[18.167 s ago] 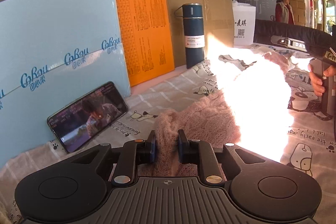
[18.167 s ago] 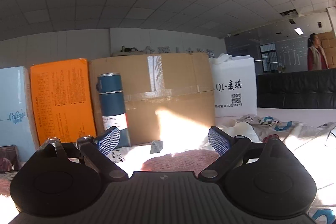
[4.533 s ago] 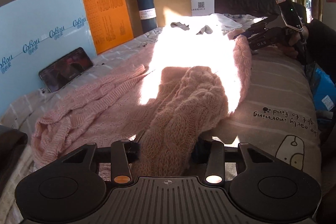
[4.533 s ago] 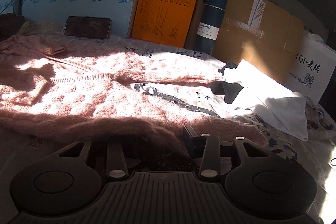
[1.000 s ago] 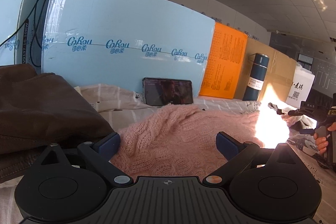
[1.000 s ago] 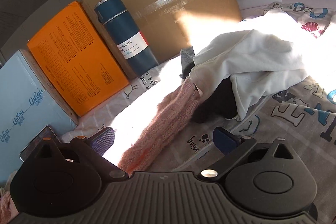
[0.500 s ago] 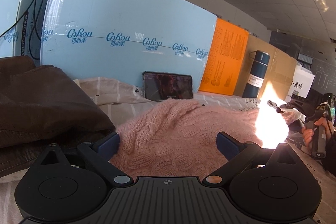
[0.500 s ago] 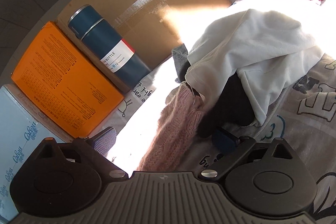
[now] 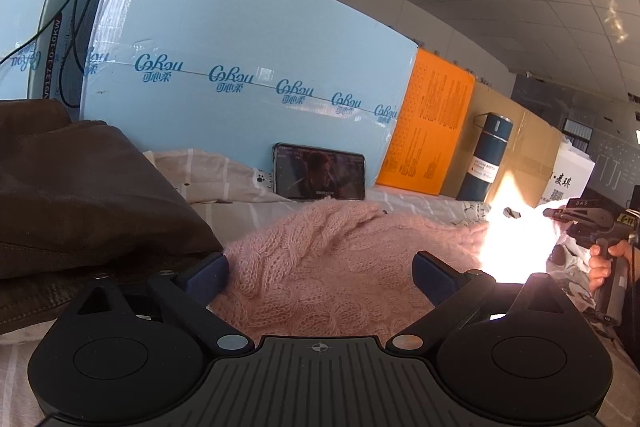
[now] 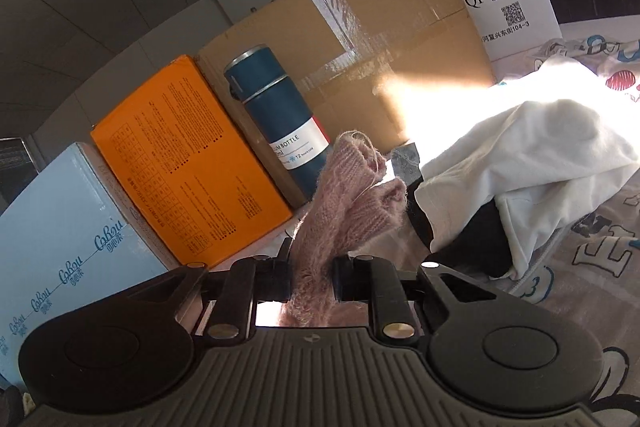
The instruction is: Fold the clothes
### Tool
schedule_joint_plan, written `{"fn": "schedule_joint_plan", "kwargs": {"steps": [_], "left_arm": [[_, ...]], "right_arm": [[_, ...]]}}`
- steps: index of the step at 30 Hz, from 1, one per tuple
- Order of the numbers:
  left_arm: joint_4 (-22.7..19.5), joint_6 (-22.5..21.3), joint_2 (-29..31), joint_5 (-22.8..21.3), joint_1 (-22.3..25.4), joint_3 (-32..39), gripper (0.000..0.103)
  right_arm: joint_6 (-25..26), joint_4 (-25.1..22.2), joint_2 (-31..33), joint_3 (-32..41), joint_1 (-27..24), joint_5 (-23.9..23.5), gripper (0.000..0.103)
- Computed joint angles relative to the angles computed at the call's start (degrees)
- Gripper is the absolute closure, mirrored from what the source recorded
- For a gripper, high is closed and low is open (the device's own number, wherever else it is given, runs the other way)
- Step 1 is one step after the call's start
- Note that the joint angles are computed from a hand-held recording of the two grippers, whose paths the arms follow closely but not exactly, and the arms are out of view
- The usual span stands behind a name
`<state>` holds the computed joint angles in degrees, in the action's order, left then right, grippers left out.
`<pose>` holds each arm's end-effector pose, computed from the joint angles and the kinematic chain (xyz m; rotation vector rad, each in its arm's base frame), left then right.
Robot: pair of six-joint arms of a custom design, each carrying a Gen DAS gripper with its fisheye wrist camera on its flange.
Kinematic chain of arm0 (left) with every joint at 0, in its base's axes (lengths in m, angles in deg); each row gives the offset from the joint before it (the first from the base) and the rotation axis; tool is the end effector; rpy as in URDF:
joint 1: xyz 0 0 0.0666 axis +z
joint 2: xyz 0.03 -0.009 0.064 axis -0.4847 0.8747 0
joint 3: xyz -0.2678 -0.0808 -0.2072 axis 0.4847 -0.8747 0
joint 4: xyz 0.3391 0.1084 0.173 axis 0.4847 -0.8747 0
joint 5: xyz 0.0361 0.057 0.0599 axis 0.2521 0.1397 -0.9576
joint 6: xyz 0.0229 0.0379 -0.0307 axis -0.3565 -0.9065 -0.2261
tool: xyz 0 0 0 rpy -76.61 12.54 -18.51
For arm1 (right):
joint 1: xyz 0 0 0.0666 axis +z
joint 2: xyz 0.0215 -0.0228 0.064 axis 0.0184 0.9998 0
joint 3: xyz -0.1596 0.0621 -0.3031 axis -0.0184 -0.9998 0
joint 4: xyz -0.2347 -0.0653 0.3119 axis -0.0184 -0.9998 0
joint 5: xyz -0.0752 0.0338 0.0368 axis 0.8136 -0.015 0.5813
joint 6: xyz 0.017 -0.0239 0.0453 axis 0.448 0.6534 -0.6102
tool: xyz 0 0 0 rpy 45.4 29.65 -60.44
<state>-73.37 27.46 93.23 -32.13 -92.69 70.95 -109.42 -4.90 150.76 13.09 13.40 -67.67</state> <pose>0.1340 -0.1964 0.3587 -0.6231 1.8013 0.0783 0.4832 0.1214 0.3690 -0.1400 1.9211 0.8540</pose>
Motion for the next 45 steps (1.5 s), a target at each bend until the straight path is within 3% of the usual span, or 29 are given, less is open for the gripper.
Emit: {"fn": "schedule_joint_plan", "kwargs": {"steps": [5,13,15,19,24,29,36,45], "left_arm": [[-0.85,0.65,0.48,-0.76,-0.26,0.33,0.003],[-4.50,3.90,2.43,-2.67,-1.47,1.42,0.003],[-7.27,6.20,3.85,-3.17,-1.90,2.27,0.003],[-4.21,1.81,3.43,-2.82,-1.92,2.08,0.003],[-4.50,2.45,3.31,-3.15,-2.30,2.02,0.003],[-4.08,2.08,3.20,-3.05,-2.15,1.97,0.003],[-4.04,2.07,3.18,-3.15,-2.26,1.99,0.003],[-2.89,0.70,2.68,-2.87,-2.15,1.74,0.003]], "right_arm": [[-1.76,4.82,-8.18,-5.43,-0.87,2.41,0.087],[-5.58,3.52,-14.82,-9.95,-5.81,6.31,0.088],[-5.57,3.82,-15.42,-10.81,-6.65,7.93,0.088],[-5.24,4.52,-15.98,-12.44,-7.52,10.90,0.088],[-2.13,5.86,-15.77,-13.76,-5.81,13.79,0.088],[2.74,6.94,-18.42,-15.72,-2.18,13.10,0.087],[7.93,2.64,-22.10,-17.25,2.00,8.18,0.087],[19.21,-5.24,-23.64,-18.27,7.99,1.62,0.085]]}}
